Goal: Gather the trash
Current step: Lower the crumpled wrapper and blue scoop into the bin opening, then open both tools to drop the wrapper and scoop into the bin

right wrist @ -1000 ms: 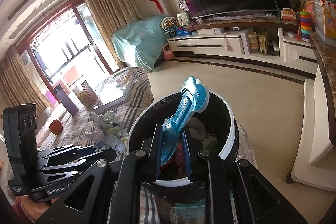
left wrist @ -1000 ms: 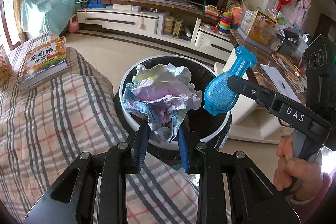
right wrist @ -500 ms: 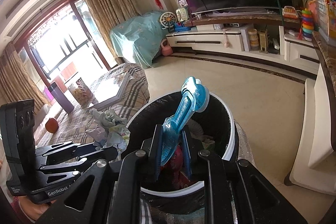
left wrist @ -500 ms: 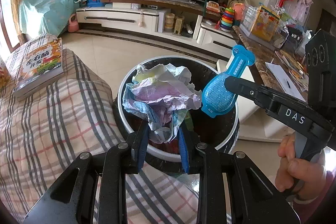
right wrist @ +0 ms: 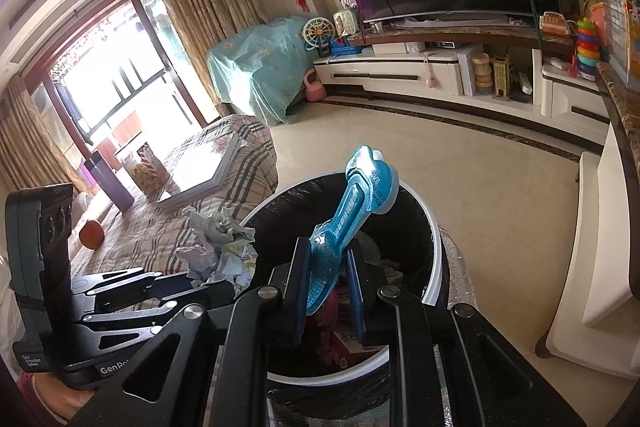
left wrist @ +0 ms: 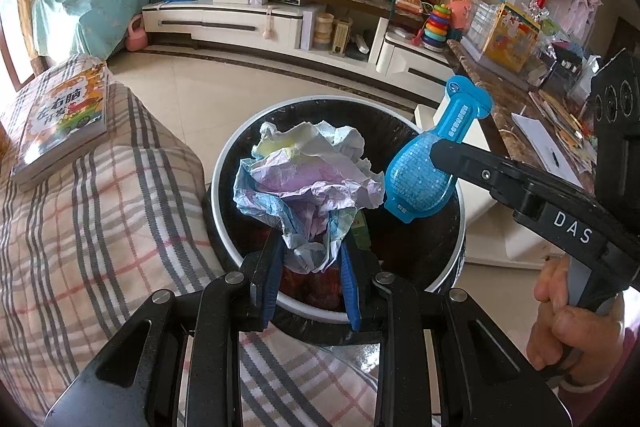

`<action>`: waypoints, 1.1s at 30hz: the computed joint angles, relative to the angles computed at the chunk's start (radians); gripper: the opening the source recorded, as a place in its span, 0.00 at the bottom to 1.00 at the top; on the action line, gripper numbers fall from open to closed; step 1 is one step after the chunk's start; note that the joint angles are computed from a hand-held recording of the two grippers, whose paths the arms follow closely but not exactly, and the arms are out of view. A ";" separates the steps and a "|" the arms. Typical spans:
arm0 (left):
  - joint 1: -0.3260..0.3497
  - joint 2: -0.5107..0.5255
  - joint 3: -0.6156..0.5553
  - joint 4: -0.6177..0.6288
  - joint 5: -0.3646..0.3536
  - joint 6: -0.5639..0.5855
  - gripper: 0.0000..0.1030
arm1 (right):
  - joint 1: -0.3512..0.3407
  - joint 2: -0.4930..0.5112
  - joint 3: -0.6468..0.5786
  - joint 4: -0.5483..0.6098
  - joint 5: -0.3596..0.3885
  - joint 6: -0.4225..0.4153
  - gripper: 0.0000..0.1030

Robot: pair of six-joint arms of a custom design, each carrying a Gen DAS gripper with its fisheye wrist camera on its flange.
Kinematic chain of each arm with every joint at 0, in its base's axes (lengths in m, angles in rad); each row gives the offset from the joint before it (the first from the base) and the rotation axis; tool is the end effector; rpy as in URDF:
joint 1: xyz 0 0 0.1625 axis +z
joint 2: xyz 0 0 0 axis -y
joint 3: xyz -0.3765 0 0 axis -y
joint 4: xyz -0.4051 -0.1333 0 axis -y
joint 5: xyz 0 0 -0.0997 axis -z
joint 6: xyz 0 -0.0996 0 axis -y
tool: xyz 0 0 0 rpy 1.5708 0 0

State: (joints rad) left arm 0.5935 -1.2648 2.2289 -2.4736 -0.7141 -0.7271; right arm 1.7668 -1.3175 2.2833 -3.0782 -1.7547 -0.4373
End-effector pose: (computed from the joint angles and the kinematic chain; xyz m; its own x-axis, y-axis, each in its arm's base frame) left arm -0.2480 -0.4189 0.1175 -0.7950 0.0539 -0.6042 0.4002 0.7951 -0.4556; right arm 0.2026 -0.4294 0.1613 -0.8195 -0.4456 0.3603 -0.5673 0.7195 -0.4006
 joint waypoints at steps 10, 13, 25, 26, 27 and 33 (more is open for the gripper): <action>0.011 0.027 -0.021 -0.008 -0.004 0.021 0.24 | 0.007 0.024 -0.019 0.013 -0.022 -0.005 0.17; 0.014 0.030 -0.024 -0.007 -0.004 0.023 0.24 | 0.009 0.030 -0.023 0.016 -0.027 -0.003 0.17; 0.026 0.038 -0.034 -0.003 -0.005 0.030 0.24 | 0.011 0.040 -0.036 0.026 -0.038 0.000 0.17; 0.026 0.038 -0.034 -0.004 -0.005 0.031 0.24 | 0.010 0.041 -0.037 0.027 -0.039 -0.001 0.17; 0.027 0.039 -0.034 -0.004 -0.004 0.032 0.24 | 0.011 0.043 -0.037 0.025 -0.041 -0.002 0.17; 0.032 0.040 -0.038 -0.008 -0.009 0.036 0.25 | 0.011 0.050 -0.046 0.031 -0.046 -0.005 0.17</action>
State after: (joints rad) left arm 0.6256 -1.2246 2.1909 -2.4814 -0.7233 -0.6916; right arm 1.7776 -1.2676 2.2372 -3.0470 -1.8012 -0.4427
